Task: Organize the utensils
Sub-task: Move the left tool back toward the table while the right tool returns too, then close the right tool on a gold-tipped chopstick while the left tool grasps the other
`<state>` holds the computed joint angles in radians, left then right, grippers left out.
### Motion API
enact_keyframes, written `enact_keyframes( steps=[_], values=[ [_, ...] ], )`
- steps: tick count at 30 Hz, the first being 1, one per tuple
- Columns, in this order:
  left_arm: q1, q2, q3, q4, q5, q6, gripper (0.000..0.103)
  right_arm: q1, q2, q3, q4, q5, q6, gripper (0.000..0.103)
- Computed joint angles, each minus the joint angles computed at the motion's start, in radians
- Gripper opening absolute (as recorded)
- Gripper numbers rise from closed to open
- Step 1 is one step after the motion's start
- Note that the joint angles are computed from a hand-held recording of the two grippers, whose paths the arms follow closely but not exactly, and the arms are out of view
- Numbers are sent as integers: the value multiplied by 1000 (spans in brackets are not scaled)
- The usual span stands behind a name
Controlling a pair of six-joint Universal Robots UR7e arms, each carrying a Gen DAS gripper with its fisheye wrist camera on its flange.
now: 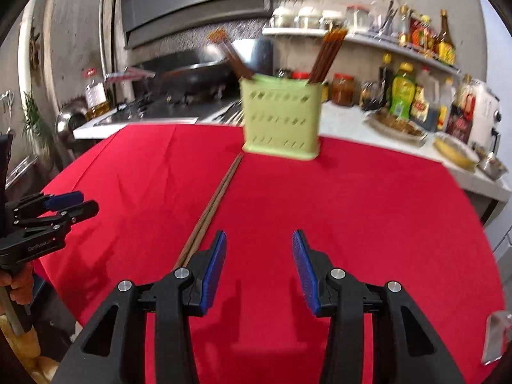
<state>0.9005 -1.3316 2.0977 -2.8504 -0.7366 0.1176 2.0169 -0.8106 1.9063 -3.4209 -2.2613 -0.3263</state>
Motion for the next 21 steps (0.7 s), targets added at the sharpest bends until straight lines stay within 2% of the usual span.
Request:
enact_keyframes(
  steps=[3, 7, 9, 12, 21],
  values=[
    [25, -7, -15, 44, -42, -22, 49, -3, 22, -23, 64, 14, 59, 45],
    [42, 0, -24, 37, -45, -11, 49, 1, 51, -63, 127, 12, 96, 41],
    [46, 3, -27, 38, -52, -11, 49, 9, 73, -85, 152, -9, 100, 24],
    [54, 6, -34, 41, -69, -6, 49, 11, 82, -91, 189, -12, 112, 11],
    [73, 17, -48, 38, -106, 4, 49, 2, 84, -101, 219, 36, 128, 11]
  ],
)
